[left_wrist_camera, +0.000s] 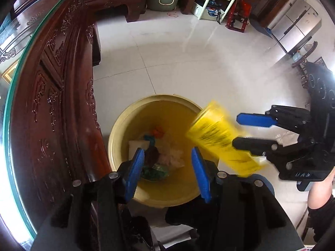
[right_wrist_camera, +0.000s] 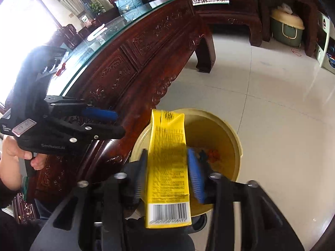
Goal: Collect trash
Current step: 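Open both tools to drop the sock and carton into the bucket, then move both tools back over the table toward the foam block and bread wrapper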
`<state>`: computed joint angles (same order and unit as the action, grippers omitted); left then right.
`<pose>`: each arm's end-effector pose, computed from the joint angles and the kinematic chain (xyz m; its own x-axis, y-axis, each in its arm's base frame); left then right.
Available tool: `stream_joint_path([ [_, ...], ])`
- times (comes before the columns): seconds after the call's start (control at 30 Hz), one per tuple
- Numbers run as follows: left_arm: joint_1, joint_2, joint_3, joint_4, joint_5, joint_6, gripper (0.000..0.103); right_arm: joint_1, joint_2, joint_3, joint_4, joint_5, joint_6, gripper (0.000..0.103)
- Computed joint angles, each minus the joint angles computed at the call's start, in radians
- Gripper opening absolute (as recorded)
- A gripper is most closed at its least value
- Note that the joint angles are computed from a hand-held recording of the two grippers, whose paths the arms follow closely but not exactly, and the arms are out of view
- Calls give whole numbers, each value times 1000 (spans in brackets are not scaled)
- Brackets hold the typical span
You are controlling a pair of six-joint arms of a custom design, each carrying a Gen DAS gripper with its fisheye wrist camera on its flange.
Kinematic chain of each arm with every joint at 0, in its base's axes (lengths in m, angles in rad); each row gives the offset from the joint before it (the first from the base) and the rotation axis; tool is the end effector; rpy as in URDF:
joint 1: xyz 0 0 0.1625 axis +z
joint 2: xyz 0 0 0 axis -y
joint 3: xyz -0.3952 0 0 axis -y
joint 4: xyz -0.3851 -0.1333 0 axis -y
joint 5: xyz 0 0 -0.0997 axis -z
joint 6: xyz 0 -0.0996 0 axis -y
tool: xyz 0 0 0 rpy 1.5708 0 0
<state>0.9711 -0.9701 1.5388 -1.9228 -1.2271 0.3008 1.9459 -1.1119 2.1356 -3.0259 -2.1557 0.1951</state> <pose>-0.2150 -0.6102 0.1681 -0.5400 0.8035 -0.2506 0.7446 0.5948 0.3029 0.2563 -0.4372 0.1542 -0.9086 0.0749 0.4110 -0.1597 0.8468 -0.5074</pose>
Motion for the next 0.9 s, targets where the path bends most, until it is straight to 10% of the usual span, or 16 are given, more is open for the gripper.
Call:
stream_joint_path([
  [0.37, -1, -39, 13, -13, -29, 17, 47, 56, -10, -6, 29, -62, 35, 62],
  [0.9, -6, -299, 137, -201, -34, 68, 87, 273, 184, -193, 12, -365, -68, 94],
])
